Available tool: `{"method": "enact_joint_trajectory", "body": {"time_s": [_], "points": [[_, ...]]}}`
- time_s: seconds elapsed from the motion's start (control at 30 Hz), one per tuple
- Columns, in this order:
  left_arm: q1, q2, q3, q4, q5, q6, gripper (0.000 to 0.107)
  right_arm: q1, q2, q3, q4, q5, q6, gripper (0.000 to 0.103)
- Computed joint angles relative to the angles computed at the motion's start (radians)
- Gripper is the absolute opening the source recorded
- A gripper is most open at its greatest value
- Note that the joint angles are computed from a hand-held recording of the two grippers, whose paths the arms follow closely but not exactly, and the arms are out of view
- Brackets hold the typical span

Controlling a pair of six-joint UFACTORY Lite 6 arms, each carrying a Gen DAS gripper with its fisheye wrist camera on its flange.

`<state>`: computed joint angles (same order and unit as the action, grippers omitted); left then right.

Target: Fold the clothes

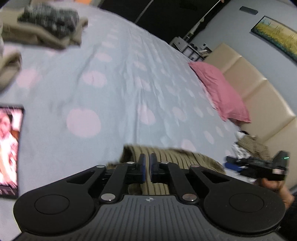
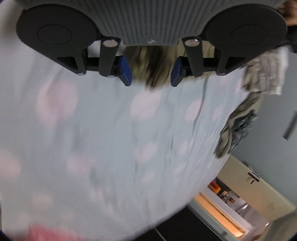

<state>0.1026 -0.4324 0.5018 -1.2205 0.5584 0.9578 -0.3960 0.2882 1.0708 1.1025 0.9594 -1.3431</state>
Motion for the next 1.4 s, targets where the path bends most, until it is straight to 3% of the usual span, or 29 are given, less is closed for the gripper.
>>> {"method": "enact_joint_trajectory", "body": {"time_s": [0.13,0.23,0.3,0.33,0.37,0.4,0.47,0.67,0.73,0.9,1.07,1.17,1.27,1.33,1.4], "points": [[-0.102,0.151,0.121,0.074,-0.039,-0.097,0.025,0.077,0.012,0.044,0.034,0.003,-0.032,0.051],[-0.220,0.258,0.189,0.279,-0.153,-0.301,0.025,0.201,0.000,0.021,0.019,-0.113,-0.079,0.058],[-0.242,0.316,0.217,0.293,-0.175,-0.337,0.025,0.277,0.005,0.000,0.001,-0.217,-0.109,0.058],[-0.249,0.345,0.230,0.287,-0.182,-0.340,0.025,0.306,0.017,-0.004,-0.010,-0.255,-0.118,0.050],[-0.242,0.357,0.235,0.238,-0.172,-0.301,0.024,0.319,0.038,0.001,-0.027,-0.266,-0.114,0.009],[-0.231,0.364,0.238,0.183,-0.158,-0.255,0.005,0.324,0.033,-0.007,-0.031,-0.285,-0.116,0.004],[-0.195,0.344,0.228,0.078,-0.123,-0.175,0.003,0.330,0.023,-0.019,-0.033,-0.312,-0.117,0.002],[-0.071,0.267,0.139,-0.123,-0.037,-0.008,0.002,0.164,0.118,0.126,-0.003,-0.043,0.145,0.001],[-0.057,0.260,0.117,-0.176,-0.028,0.023,0.002,0.138,0.176,0.166,0.003,0.000,0.228,0.001],[-0.051,0.255,0.128,-0.243,-0.045,0.035,0.000,0.142,0.249,0.183,0.010,-0.048,0.323,0.001],[-0.023,0.273,0.166,-0.160,-0.052,0.002,0.000,0.137,0.260,0.191,0.001,-0.077,0.370,0.002],[-0.018,0.248,0.140,-0.178,-0.061,0.015,0.000,0.155,0.187,0.129,0.016,-0.163,0.307,0.023],[-0.018,0.204,0.120,-0.184,-0.110,0.012,0.000,0.169,0.089,0.046,0.093,-0.277,0.147,0.028],[-0.019,0.169,0.106,-0.189,-0.157,0.006,0.000,0.150,0.070,0.039,0.130,-0.237,0.075,0.030],[-0.002,0.170,0.122,-0.139,-0.129,-0.062,0.000,0.129,0.062,0.045,0.107,-0.162,0.077,0.043]]}}
